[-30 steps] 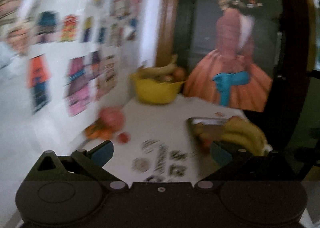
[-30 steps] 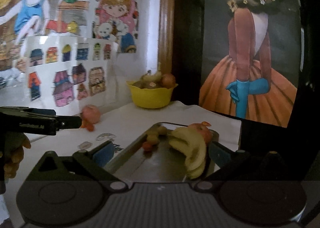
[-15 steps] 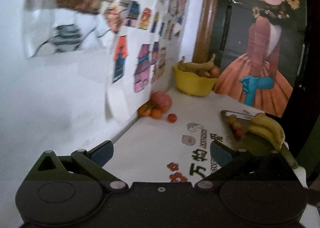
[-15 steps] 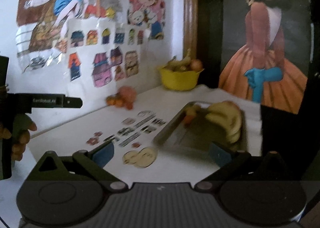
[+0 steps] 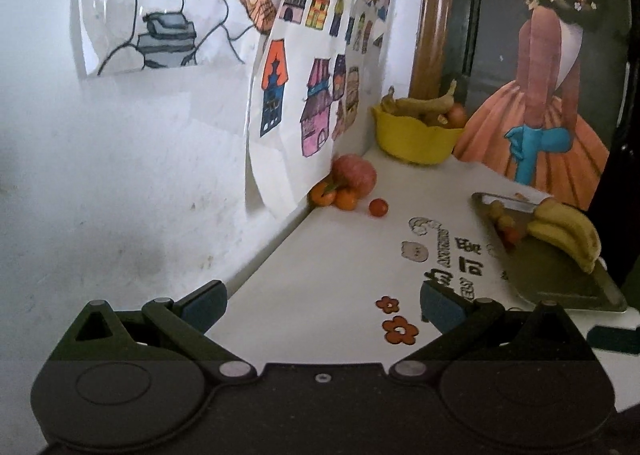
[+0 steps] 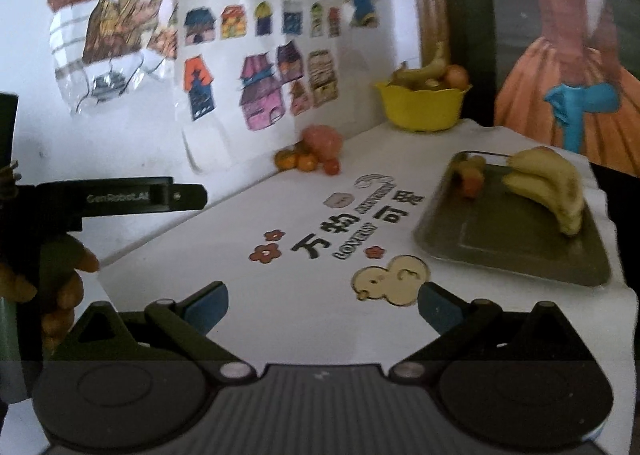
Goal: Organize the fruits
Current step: 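Withdraw both open grippers from the tray toward the fruit pile, then grasp a small red tomato from the table with the right gripper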
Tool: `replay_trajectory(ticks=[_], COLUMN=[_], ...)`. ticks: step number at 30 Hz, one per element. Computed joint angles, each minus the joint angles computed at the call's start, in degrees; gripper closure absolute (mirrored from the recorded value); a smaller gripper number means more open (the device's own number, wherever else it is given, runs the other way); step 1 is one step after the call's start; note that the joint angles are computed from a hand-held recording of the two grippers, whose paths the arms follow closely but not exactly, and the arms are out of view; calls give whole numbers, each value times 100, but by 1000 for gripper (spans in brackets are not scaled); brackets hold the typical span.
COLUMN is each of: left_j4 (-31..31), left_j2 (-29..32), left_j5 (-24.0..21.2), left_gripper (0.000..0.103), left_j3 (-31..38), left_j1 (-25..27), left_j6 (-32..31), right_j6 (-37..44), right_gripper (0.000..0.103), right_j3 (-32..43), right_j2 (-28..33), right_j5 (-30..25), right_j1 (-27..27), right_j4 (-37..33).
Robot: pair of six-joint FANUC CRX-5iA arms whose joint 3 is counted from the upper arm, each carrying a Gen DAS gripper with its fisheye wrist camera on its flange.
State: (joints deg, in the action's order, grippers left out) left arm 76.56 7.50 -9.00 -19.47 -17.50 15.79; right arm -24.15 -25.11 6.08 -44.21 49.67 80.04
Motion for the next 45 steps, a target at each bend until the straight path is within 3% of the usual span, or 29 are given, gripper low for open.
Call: replay_trajectory(ticks=[4,13,17,21,24,29,33,36,40,43,45], left_j4=[-942,-1581,-1248,-1375,-1724,-1401,-1443,-2469,-2902,-2318,-2347], left_j2=[181,674,943,1219,1409,1634,1841,2030,2191,2223,2274], left_j5=[-149,-345,-230,-162,-206,-89,-96,-280,-384,-260,-254], left_gripper=[1,1,1,1,1,1,1,1,1,1,1], left_j3=[280,914,1139,1428,1695,1932,2203,2609,2898,2799,2849], left_j1=[197,239,91,20,34,-85,-126,-2,33,-53,-61], left_j6=[863,1477,1125,1170,1426,998,837,1737,1969,1267,1205], right_j6=[507,1833,2289,2655,2745,2811,3969,5684,8035,9038,9477], right_gripper=[0,0,0,0,0,0,0,1,7,12,17], right_j3=[250,701,827,966,1058,1243,1849,2595,3769,4500,4895], right_j2=[157,443,501,611,698,869,1205,1532,1973,2314,2522], right_j5=[265,644,721,826,1121,1961,2591,2651,2165,1692,1416], right_j1=[-202,-596,-832,-1163,-1508,-2147,-2428,-2390,-2335,-2316,-2307], right_j4=[-154,-837,-805,-498,-245,46,-1264,-3174,-5509,-6297,-6603])
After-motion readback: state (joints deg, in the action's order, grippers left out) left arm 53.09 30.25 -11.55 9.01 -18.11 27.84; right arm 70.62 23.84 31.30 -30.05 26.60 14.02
